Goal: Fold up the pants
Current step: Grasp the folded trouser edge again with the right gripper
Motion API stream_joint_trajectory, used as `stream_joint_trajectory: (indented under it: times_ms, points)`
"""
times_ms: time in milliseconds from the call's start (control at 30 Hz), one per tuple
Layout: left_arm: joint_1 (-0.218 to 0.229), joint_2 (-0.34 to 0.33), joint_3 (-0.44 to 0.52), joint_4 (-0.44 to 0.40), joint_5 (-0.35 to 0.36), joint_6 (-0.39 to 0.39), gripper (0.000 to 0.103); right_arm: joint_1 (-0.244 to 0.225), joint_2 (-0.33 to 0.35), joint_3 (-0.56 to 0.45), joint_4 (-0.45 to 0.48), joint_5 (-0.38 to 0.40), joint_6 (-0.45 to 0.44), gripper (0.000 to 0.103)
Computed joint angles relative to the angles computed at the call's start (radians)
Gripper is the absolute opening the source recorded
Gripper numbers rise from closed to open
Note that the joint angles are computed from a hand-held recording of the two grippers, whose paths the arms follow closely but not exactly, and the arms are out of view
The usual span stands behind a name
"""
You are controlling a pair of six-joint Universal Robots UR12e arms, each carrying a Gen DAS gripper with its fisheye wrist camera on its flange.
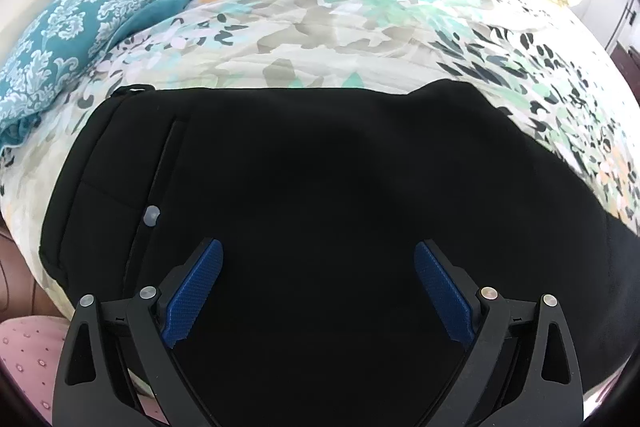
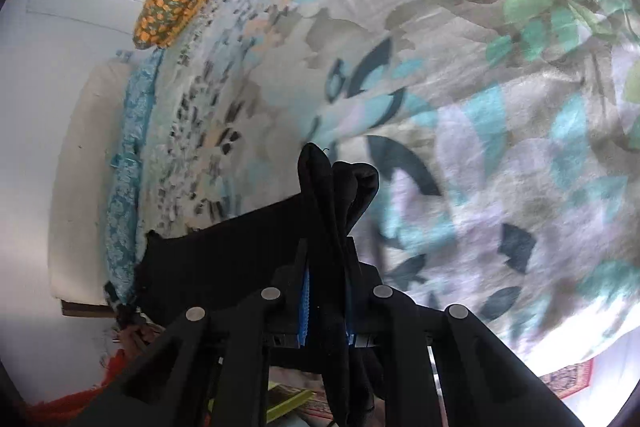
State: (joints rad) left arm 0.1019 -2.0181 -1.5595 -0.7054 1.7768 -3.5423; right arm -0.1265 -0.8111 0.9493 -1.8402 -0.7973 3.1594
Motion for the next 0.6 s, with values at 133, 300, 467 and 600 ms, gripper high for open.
stream_joint_trajectory:
  times_ms: [133, 300, 467, 600]
  points:
    - [0.005, 0.001, -0.003, 0.024, -0.033, -0.017, 0.097, 0.028, -0.033, 0.069, -0.098, 0.208, 0.062, 0.014]
    - [0.007, -0.003, -0.002, 0.043, -0.066, -0.014, 0.097, 0.121, -0.004, 0.082, -0.236, 0.391, 0.187, 0.014]
    - [0.008, 0.006, -0.015, 0.063, -0.08, 0.008, 0.097, 0.245, 0.074, -0.007, -0.24, 0.405, 0.206, 0.014]
    - [0.014, 0.017, -0.029, 0.074, -0.09, 0.008, 0.097, 0.335, 0.115, -0.11, -0.093, 0.216, 0.054, 0.023]
